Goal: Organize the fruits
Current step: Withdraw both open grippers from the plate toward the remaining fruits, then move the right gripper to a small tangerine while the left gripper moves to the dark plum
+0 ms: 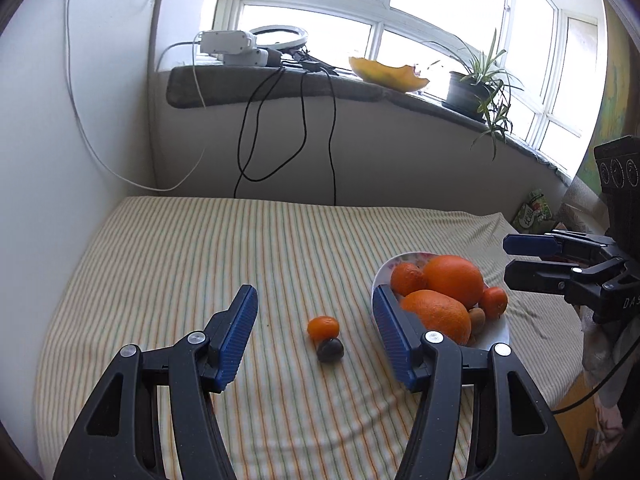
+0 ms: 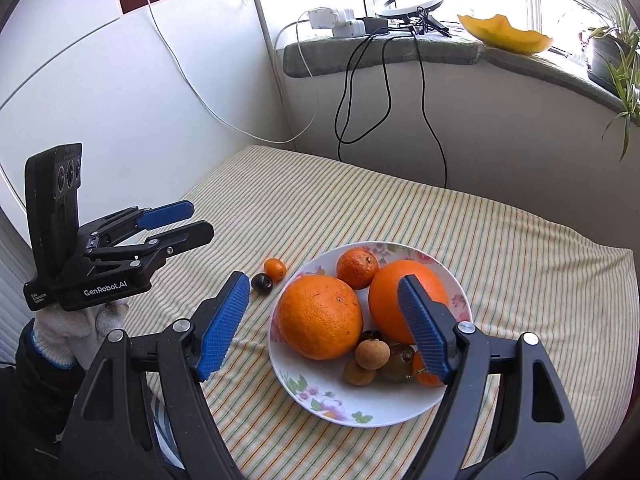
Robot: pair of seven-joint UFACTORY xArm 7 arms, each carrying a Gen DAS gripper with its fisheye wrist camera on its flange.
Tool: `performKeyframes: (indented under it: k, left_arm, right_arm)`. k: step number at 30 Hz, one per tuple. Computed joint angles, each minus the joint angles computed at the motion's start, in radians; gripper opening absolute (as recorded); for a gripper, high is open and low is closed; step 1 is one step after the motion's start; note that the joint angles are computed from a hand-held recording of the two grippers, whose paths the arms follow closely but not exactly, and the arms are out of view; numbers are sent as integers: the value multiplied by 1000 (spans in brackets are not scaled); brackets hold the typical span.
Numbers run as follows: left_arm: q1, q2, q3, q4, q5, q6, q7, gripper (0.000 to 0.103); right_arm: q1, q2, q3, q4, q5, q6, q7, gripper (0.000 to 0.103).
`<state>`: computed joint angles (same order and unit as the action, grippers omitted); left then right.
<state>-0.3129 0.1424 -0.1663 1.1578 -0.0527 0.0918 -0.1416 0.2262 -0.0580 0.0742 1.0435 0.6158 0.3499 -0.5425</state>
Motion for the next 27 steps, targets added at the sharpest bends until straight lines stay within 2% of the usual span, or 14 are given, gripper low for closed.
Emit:
performKeyframes:
  k: [6, 8, 10, 12, 22, 27]
  left_arm:
    - [30, -6, -41, -45, -94, 4, 80, 57]
    - [33, 2, -54, -45, -121, 11, 112, 53]
    - [40, 13, -72, -43, -160, 12, 147, 51]
    - [53, 25, -95, -36, -211, 17, 195, 49]
    - [39, 94, -93, 18, -244, 52, 225, 38]
    - [32, 115, -88, 33, -228, 58, 215, 37]
  right_arm:
    - [-16, 100, 15, 152, -9, 126, -14, 78]
    - [-24, 147, 29, 213, -35, 169, 4, 71]
    - [-36, 200, 44, 284, -43, 228, 17, 68]
    - [-45, 262, 58, 365, -61, 296, 41, 57]
    - [-22, 554, 95, 717, -246, 532, 233, 29]
    - [14, 674, 88, 880, -336, 633, 293, 26]
